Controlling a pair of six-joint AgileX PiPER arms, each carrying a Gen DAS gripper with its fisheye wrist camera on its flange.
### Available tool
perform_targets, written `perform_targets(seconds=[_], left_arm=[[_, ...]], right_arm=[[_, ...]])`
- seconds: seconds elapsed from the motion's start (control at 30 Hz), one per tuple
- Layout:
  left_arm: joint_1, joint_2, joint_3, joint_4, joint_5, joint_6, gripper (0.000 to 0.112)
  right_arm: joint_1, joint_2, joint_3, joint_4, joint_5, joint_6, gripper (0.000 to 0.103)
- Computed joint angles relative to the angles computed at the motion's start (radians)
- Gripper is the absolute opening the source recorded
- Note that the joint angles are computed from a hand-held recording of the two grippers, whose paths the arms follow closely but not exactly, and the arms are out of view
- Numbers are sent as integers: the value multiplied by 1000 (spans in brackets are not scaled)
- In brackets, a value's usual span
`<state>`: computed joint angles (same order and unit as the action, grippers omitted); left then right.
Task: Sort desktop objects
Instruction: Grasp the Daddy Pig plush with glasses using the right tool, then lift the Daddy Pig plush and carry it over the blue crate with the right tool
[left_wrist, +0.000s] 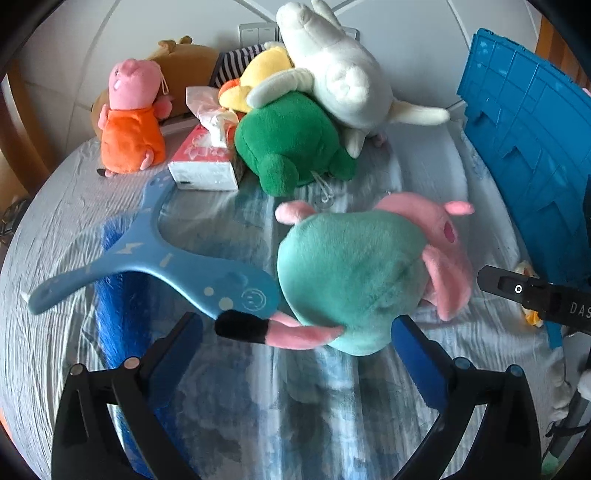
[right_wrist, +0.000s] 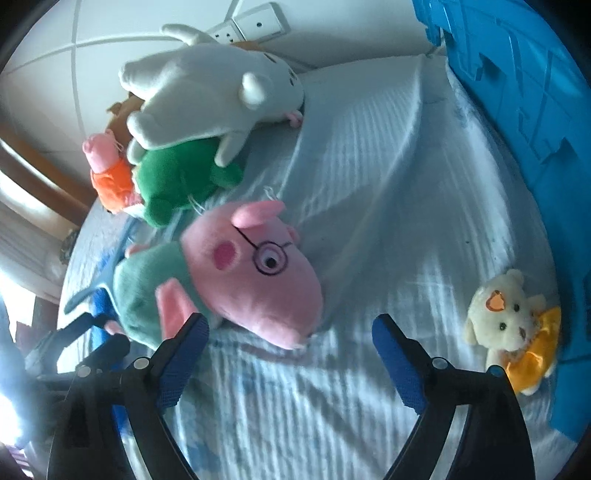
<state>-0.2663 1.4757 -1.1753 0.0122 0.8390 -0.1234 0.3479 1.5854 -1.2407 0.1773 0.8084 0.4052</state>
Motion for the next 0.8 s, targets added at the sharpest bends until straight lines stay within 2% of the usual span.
perform_targets(seconds=[0.2, 0.3, 0.4, 0.63, 0.67, 0.73, 0.8], left_arm=[[-25, 30, 35, 42, -63, -104, 103], [-25, 32, 52, 19, -97, -116, 103], [-29, 40, 62, 18, -120, -132, 103], [-6, 70, 66, -65, -157, -71, 103], [-3, 75, 64, -81, -158, -46, 103], [3, 79, 57, -101, -156, -1, 103], [15, 76, 53, -124, -148, 34, 103]], right_arm=[[-36, 43, 17, 104, -51, -170, 91], [-53, 77, 5, 172, -65, -274, 91], [-66, 106, 1, 248, -89, -380, 95], [-79, 182, -23, 341, -113, -501, 94], [-80, 185, -24, 348, -115, -511, 93], [-88, 187, -24, 383, -108, -553, 81], [-91, 185, -25, 388, -104, -569, 80]])
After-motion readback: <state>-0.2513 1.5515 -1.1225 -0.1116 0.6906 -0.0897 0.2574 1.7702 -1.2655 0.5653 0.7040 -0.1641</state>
